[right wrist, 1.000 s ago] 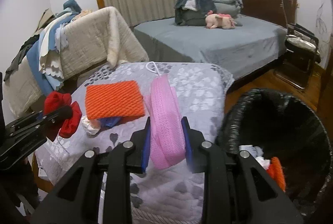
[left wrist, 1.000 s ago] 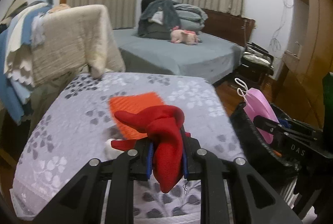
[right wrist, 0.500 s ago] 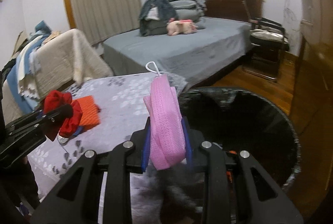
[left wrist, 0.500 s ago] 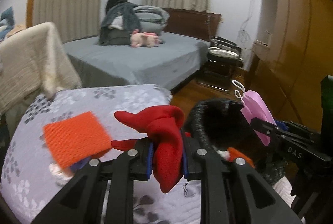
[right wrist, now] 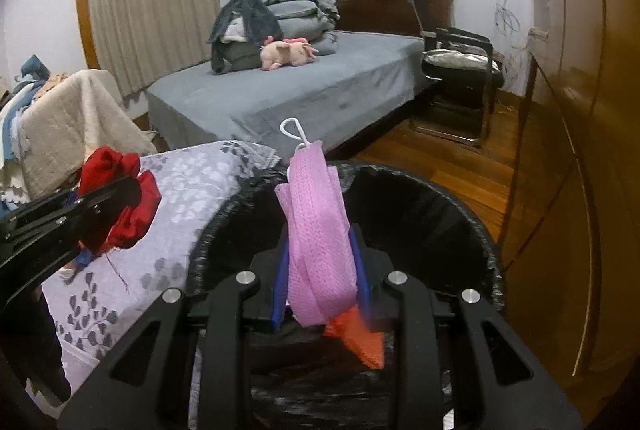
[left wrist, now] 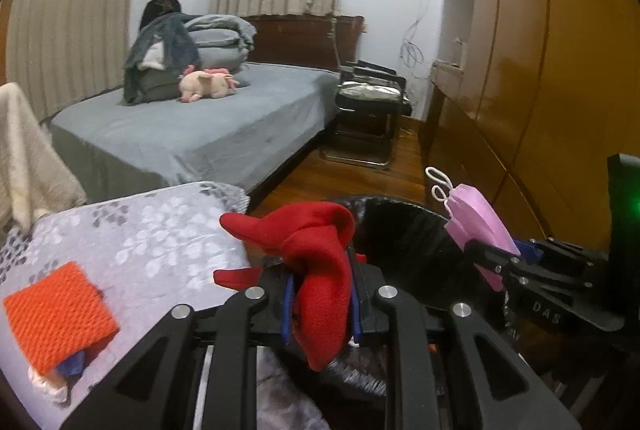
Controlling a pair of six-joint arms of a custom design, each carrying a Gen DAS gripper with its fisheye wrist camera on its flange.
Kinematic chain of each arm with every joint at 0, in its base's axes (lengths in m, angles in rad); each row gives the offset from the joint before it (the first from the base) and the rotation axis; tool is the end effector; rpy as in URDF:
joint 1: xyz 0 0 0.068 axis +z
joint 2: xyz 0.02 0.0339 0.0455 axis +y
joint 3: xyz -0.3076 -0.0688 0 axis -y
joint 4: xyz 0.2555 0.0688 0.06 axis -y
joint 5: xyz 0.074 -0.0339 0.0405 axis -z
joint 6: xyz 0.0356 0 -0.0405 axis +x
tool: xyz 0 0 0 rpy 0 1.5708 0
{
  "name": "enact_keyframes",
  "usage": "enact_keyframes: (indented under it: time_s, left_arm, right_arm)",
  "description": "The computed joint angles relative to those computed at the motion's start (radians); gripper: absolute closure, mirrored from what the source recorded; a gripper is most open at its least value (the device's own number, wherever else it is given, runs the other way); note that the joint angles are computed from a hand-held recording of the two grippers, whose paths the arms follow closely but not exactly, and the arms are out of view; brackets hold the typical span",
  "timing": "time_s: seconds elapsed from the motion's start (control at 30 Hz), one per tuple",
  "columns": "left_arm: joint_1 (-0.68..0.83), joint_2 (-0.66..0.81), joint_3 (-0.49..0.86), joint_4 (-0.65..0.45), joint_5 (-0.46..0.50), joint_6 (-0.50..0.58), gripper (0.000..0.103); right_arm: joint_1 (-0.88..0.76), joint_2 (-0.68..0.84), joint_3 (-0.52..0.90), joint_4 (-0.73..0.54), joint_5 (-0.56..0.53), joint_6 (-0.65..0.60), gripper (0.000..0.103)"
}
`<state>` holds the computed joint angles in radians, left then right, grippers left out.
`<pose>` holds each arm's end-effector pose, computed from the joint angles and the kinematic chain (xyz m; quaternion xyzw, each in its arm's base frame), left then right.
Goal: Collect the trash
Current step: 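Carry the glove and pink pouch over the bin and open both tools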
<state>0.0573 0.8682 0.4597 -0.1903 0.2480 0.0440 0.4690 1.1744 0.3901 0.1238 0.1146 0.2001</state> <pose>0.1694 0.0010 0.2407 0.0519 0.8778 -0.0858 0.4684 0.1899 0.0917 0.1922 -0.0953 0.8920 0.0955 0.4314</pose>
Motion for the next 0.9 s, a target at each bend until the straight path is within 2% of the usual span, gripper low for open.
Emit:
enact_keyframes:
  time_s: [0.37, 0.57, 0.63, 0.7, 0.73, 0.9]
  left_arm:
    - [-0.206, 0.277, 0.03, 0.215, -0.113, -0.074, 0.082]
    - [-0.243, 0.385, 0.053, 0.273, -0.119, -0.086, 0.082]
    - [-0.251, 0.416, 0.06, 0.286, -0.115, -0.086, 0.079]
    - [-0.257, 0.439, 0.067, 0.294, -0.107, -0.085, 0.071]
    - [-0.256, 0.446, 0.069, 0.292, -0.1, -0.082, 0.063]
    - [-0.25, 0.432, 0.067, 0.291, -0.08, -0.088, 0.042]
  right_arm:
    - [-0.156, 0.096, -0.025, 0.087, -0.073, -0.065, 0.075]
    - [-0.208, 0.173, -0.038, 0.147, -0.091, -0.075, 0.073]
    - [-0.224, 0.193, -0.047, 0.17, -0.094, -0.079, 0.072]
    - [-0.236, 0.204, -0.054, 0.184, -0.092, -0.077, 0.059]
    - [-0.243, 0.207, -0.058, 0.191, -0.092, -0.077, 0.056]
    - [-0.264, 0.199, -0.075, 0.213, -0.089, -0.077, 0.031]
